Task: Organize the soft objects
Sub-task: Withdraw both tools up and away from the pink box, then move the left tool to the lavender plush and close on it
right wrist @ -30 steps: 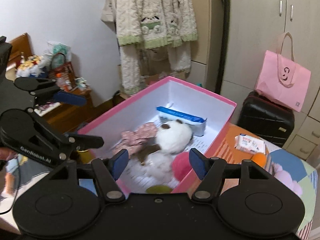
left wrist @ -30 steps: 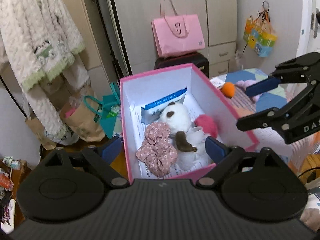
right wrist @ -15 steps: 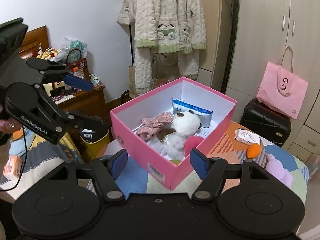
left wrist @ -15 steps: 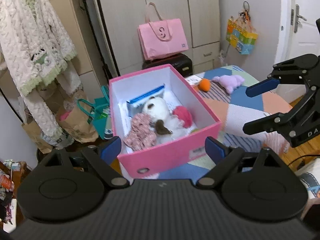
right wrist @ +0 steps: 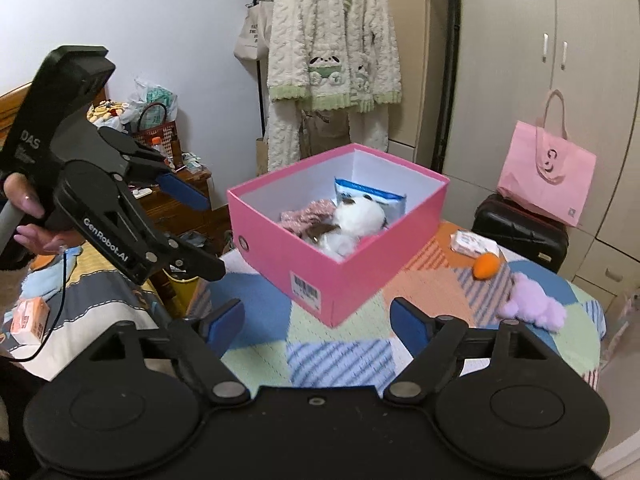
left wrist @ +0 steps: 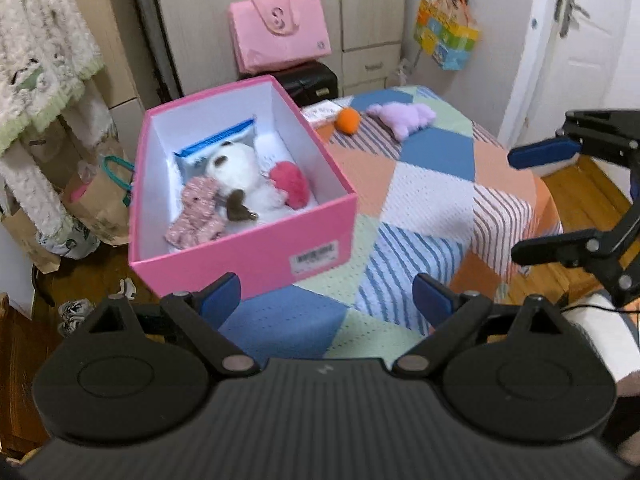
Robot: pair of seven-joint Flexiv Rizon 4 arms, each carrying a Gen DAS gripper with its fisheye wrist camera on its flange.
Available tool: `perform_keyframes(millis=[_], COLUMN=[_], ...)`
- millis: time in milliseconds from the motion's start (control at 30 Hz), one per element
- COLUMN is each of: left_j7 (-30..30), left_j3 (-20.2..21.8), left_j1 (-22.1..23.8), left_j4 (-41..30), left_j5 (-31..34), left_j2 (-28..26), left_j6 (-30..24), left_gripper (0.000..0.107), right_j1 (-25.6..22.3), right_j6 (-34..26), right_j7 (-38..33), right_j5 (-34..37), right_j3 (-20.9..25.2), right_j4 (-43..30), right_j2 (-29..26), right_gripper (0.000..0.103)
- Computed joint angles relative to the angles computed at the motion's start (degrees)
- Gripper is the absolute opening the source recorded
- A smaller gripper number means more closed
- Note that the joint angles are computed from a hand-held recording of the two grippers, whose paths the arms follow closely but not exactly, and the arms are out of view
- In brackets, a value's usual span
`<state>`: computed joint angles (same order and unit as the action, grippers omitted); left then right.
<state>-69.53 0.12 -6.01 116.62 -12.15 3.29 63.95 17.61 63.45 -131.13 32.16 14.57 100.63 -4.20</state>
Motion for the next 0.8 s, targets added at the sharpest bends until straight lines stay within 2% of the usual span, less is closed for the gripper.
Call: perform_keyframes(millis=[200, 333, 433, 500, 533, 600, 667, 733, 800], left_j7=[1.1, 3.2, 9.0, 16.7, 18.6, 18.3, 21.4, 20.6, 23.0], left_j3=[-1.5, -2.9, -4.9, -7.1, -7.6, -8.1, -11.3, -12.6, -17.4], left_j1=[-1.9, -3.2, -3.9, -3.9, -4.2, -4.8, -3.9, -3.5, -0.8], left_j4=[0.0, -0.8, -1.5, -1.5, -2.0, -3.1, -3.8, -5.3, -6.6], left_j5=[-3.0, -6.2, -12.2, -19.2, -20.4, -20.1, -23.5, -24.0, -26.7], left_j2=[-2.5, -5.6, -8.2, -9.7, -10.8, -13.2, -15.8, -18.0, -20.2], left_j6=[3.0, 6.9, 9.8, 11.6, 12.8, 16.2, 21.1, 23.1, 25.0], left_gripper=[0.093, 0.093, 0.093, 0.093, 0.093, 0.093, 0.093, 0.093, 0.093], right_j1=[-2.4, -3.4, -4.5, -6.0, -6.8, -8.2, -8.9, -10.6, -13.3], right_j6=[-0.4, 4.7, 7.3, 8.6, 9.0, 10.0, 12.1, 14.1, 16.1], right_j7=[-6.6, -8.5, -7.9, -8.7, -9.0, -9.1, -8.2, -9.5, -12.2], right_j5=[6.7, 7.7, 7.2, 7.7, 7.8, 7.4, 6.0, 5.8, 6.9], right_j3=[-0.9, -1.0, -0.5, 0.4, 0.8, 1.6, 2.1, 3.6, 6.4], right_j4=[0.2, 0.4, -0.4, -1.6, -2.1, -3.1, -3.7, -4.8, -6.6], right_j2=[-0.6, -3.2, -5.8, -8.0, -9.0, -11.3, -13.5, -15.6, -18.0], right_gripper=[0.092, 0.093, 0.093, 0.093, 0.093, 0.093, 0.093, 0.093, 0.093])
